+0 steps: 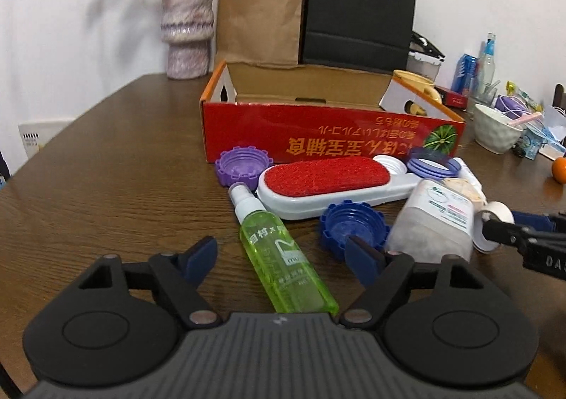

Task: Organize rigid objects
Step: 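Grasp the green spray bottle with the left gripper while the right gripper grasps the white tape roll, then carry the green bottle and tape roll into the cardboard box and release both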

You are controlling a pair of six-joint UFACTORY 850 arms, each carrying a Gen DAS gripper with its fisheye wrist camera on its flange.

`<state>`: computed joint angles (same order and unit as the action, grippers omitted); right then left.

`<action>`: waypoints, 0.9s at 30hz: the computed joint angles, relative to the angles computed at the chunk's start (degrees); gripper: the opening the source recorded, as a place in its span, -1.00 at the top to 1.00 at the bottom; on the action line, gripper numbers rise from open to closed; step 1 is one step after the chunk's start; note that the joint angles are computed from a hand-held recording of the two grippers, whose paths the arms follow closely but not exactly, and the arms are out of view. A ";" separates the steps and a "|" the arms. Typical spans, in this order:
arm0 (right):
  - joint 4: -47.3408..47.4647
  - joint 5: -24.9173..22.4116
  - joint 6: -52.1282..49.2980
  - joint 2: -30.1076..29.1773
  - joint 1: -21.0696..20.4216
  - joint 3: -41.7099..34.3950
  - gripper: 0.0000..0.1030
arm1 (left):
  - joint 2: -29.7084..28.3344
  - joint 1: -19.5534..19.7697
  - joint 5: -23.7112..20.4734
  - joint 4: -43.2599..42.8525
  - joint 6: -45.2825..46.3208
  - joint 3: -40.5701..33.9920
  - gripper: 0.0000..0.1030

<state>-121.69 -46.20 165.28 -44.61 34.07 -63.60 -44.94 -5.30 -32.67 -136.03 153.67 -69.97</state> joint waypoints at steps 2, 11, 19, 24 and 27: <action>-0.82 0.63 1.08 -0.19 -0.33 -0.11 0.53 | -0.81 -0.18 1.85 1.21 -2.06 -1.40 -0.55; -3.06 -1.60 4.83 1.21 1.65 2.48 0.54 | 0.78 0.91 1.86 -2.02 2.03 1.70 0.36; 1.67 -6.33 4.33 3.33 6.79 5.53 0.54 | 6.98 3.72 -11.62 -9.81 14.15 14.67 0.38; 4.73 -12.58 5.94 4.69 12.33 8.45 0.54 | 12.12 6.16 -20.26 -10.59 15.74 23.62 0.38; 7.31 -17.70 6.90 4.81 16.47 9.73 0.54 | 15.16 7.96 -28.48 -11.69 18.89 29.74 0.38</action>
